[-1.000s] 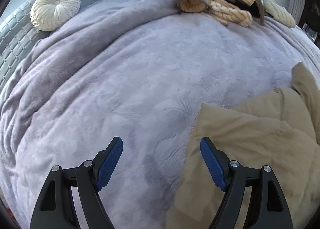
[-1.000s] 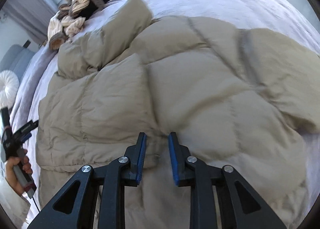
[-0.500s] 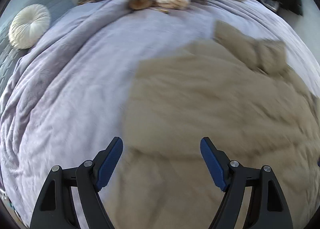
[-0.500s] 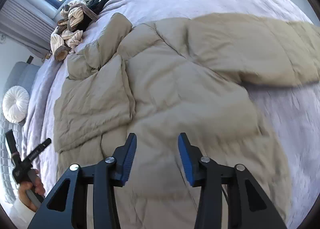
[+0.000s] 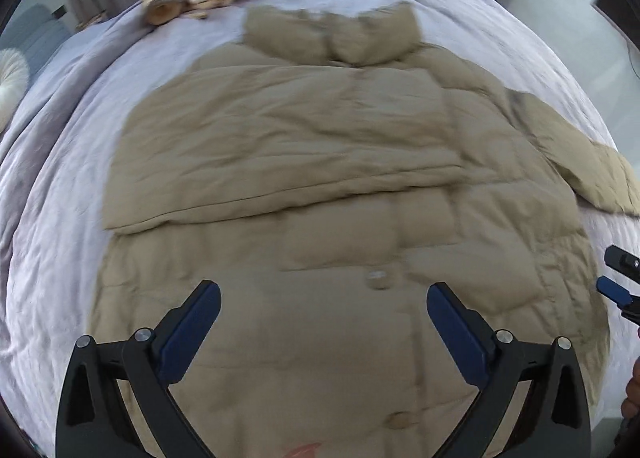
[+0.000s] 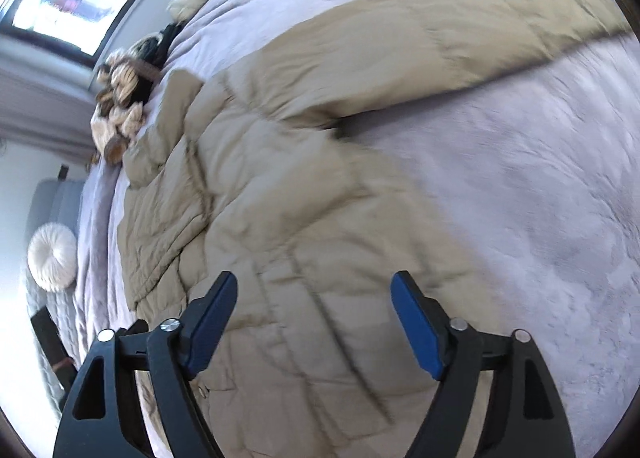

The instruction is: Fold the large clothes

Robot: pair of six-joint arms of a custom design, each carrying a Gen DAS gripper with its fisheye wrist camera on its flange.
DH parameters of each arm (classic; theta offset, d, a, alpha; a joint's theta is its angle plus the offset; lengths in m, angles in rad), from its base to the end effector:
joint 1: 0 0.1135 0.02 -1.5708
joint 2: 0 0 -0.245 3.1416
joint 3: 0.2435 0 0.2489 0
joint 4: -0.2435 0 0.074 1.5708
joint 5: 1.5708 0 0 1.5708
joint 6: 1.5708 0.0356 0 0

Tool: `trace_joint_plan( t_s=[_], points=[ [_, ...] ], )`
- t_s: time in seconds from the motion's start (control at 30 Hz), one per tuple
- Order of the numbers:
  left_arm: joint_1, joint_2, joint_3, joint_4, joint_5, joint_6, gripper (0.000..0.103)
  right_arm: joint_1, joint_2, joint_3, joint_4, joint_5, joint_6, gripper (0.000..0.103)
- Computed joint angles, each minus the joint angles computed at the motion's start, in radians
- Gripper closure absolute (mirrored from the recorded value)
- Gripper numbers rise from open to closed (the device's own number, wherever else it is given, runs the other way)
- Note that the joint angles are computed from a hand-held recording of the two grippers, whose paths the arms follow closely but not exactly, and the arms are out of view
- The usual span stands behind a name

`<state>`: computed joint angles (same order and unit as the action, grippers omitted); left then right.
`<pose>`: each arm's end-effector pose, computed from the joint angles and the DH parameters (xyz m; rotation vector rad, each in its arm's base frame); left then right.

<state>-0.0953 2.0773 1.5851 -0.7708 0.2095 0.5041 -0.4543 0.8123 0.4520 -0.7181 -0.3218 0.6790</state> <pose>0.4105 -0.0467 0.1628 0.8678 2.6540 -0.1995 0.1394 -0.0555 0.1674 1.3291 2.2898 0.5012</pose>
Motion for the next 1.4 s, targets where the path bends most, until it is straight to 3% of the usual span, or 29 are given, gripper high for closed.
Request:
trace_joint_plan(
  t_s=[0.23, 0.57, 0.67, 0.8, 0.93, 1.17, 1.4],
  points=[
    [-0.118, -0.052, -0.065, 0.008, -0.007, -0.059, 0.000, -0.382, -0.004, -0.015, -0.079, -0.171, -0.247, 0.015],
    [-0.207, -0.024, -0.060, 0.006, -0.029, -0.096, 0.000, -0.694, 0.140, 0.018, -0.014, -0.236, -0.467, 0.014],
    [-0.219, -0.031, -0.064, 0.009, -0.028, -0.110, 0.000, -0.770, 0.246, 0.051, 0.036, -0.254, -0.506, 0.014],
    [-0.229, -0.026, -0.049, 0.003, -0.031, -0.130, 0.000, -0.865, 0.515, 0.165, 0.081, -0.326, -0.549, 0.014],
    [-0.235, -0.012, -0.027, 0.000, -0.034, -0.154, 0.000, -0.906, 0.637, 0.228, 0.184, -0.368, -0.488, 0.014],
    [-0.227, 0.000, -0.002, -0.013, -0.015, -0.166, 0.000, -0.956, 0.863, 0.327, 0.395, -0.500, -0.248, 0.014],
    [-0.215, 0.033, 0.050, -0.023, -0.008, -0.185, 0.000, -0.920, 0.958, 0.362, 0.600, -0.539, -0.029, 0.014]
  ],
)
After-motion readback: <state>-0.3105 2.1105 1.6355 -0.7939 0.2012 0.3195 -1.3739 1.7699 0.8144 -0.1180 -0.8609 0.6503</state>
